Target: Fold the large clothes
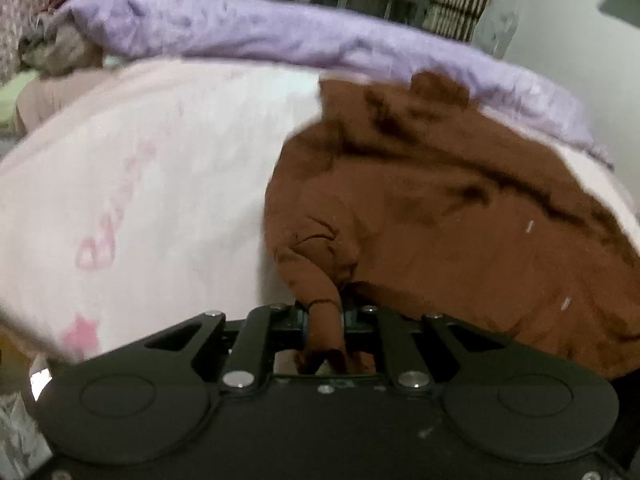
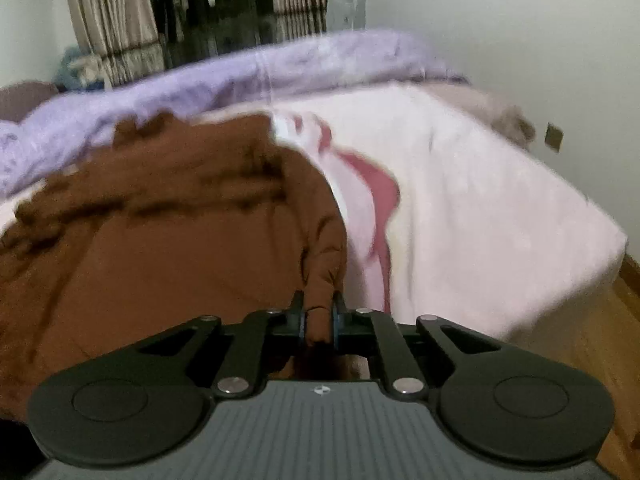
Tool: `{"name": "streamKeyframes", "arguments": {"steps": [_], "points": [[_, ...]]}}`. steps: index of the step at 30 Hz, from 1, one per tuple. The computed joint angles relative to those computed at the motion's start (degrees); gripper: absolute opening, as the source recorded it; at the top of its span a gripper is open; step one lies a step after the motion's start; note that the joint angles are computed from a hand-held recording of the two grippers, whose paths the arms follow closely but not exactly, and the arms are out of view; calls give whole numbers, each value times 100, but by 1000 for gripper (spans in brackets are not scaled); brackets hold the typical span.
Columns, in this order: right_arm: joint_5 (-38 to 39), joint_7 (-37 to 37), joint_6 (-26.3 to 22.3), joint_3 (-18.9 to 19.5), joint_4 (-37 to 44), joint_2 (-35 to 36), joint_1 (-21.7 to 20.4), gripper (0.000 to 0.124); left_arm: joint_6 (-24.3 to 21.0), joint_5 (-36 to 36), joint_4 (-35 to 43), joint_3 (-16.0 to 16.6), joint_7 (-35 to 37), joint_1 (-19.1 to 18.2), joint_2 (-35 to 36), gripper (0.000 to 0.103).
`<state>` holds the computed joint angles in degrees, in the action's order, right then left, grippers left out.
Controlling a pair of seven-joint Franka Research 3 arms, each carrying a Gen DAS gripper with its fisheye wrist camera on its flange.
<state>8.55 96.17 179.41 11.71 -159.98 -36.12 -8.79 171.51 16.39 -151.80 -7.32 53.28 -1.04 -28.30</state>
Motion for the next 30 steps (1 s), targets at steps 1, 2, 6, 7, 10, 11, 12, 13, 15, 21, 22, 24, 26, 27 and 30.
{"name": "streamKeyframes", "arguments": {"steps": [1, 2, 6, 7, 10, 11, 12, 13, 15, 21, 22, 24, 26, 27, 30], "points": [[-9, 45, 65, 75, 79, 4, -70, 11, 99, 54, 46, -68, -51, 85, -28, 11], [-27, 126, 143, 227, 172, 28, -233, 11, 180, 77, 193, -65, -39, 104, 46, 11], [-44, 110, 212, 197, 892, 627, -251, 11, 222, 303, 1035, -323, -141, 422, 619, 11], [-101, 193, 152, 398, 1109, 799, -465, 11, 171, 371, 1268, -390, -229, 502, 800, 11], [-270, 337, -7, 472, 1734, 1327, -538, 10, -54, 530, 2043, -385, -288, 483, 1385, 11], [-413, 483, -69, 619, 1994, 1527, -712, 10, -155, 527, 2352, -336, -274, 431, 1632, 11], [-576, 636, -118, 761, 2201, 1683, -882, 10, -239, 577, 2640, -313, -308, 411, 1865, 10], [-764, 791, -183, 904, 2519, 1933, -1060, 10, -353, 632, 2950, -289, -362, 388, 2096, 10], [-1038, 1083, -330, 1018, 3070, 2346, -1214, 10, -556, 559, 3502, -168, -255, 265, 2478, 10], [-3156, 2830, -976, 1032, 5213, 3929, -1239, 10, -1198, 645, 5533, 124, -176, 105, 3873, 10], [-3507, 3105, -1110, 914, 5574, 4200, -1092, 10, -1312, 544, 5879, 145, -98, 106, 4119, 10], [-3701, 3176, -1318, 733, 6151, 4661, -837, 10, -1516, 148, 6630, 81, 285, 192, 4692, 10], [-3825, 3302, -1545, 502, 6682, 5108, -555, 10, -1767, -180, 7227, 1, 672, 260, 5184, 14], [-3769, 3201, -1685, 451, 6912, 5317, -463, 10, -1866, -322, 7467, -24, 800, 285, 5407, 17], [-3568, 2977, -2039, 282, 7469, 5901, -200, 16, -2396, -650, 8176, -45, 1026, 302, 6037, 24]]}}
